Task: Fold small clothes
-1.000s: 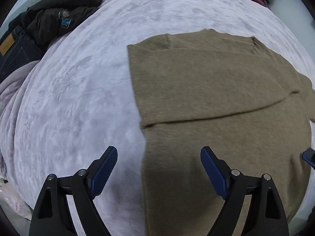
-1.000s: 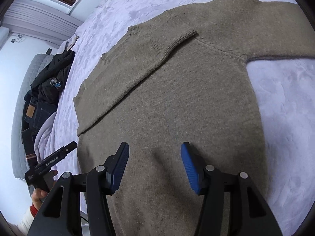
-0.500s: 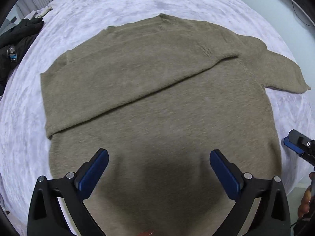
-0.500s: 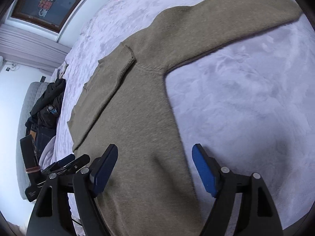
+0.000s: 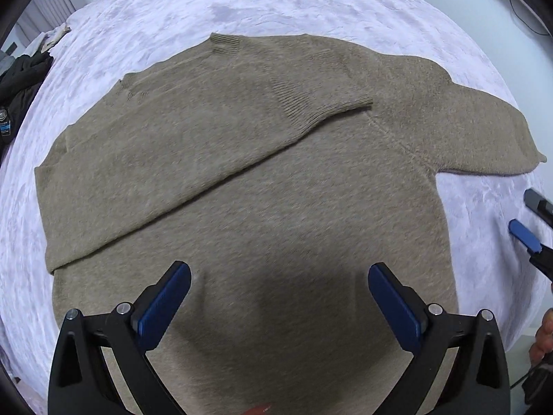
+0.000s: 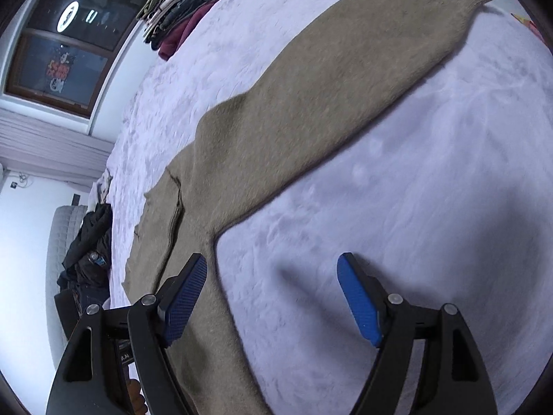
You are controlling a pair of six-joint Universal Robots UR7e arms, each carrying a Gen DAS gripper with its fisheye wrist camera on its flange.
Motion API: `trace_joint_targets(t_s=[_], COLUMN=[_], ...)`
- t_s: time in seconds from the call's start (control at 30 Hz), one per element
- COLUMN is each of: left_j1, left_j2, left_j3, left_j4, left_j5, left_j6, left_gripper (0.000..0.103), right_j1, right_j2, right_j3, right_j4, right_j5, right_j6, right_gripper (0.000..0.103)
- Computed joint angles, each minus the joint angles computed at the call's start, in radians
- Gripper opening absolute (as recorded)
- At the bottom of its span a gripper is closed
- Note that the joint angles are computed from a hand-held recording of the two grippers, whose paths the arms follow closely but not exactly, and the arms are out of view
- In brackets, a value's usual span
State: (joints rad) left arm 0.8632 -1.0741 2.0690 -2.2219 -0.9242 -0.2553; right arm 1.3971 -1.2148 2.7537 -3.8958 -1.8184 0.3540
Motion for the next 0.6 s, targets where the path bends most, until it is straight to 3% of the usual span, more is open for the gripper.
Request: trace_joint_targets(t_s=[0.13,0.37,0.6], left_j1=[-0.009,-0.019,-0.049], left_j2=[0.051,0.141,0.256], left_j3=[-0.019,-0.064,-0.128], left_j4=[-0.030,-0.099,-0.230], left_j5=[0.003,-0.057,-0.052], left_j6=[-0.027,-0.063,-0.041], left_gripper=[0.103,0.103,0.103], right_j1=[-0.140,-0.460,-0.538], right_j2=[-0.090,-0.195,-0.227], right_j3=[0.038,0.092,0.040], right_j4=[-0.077,-0.200,-0.171], right_j5=[0.082,0.381,0.521], right_j6=[-0.033,0.015,0.042], right_gripper=[0.080,0.080,0.080])
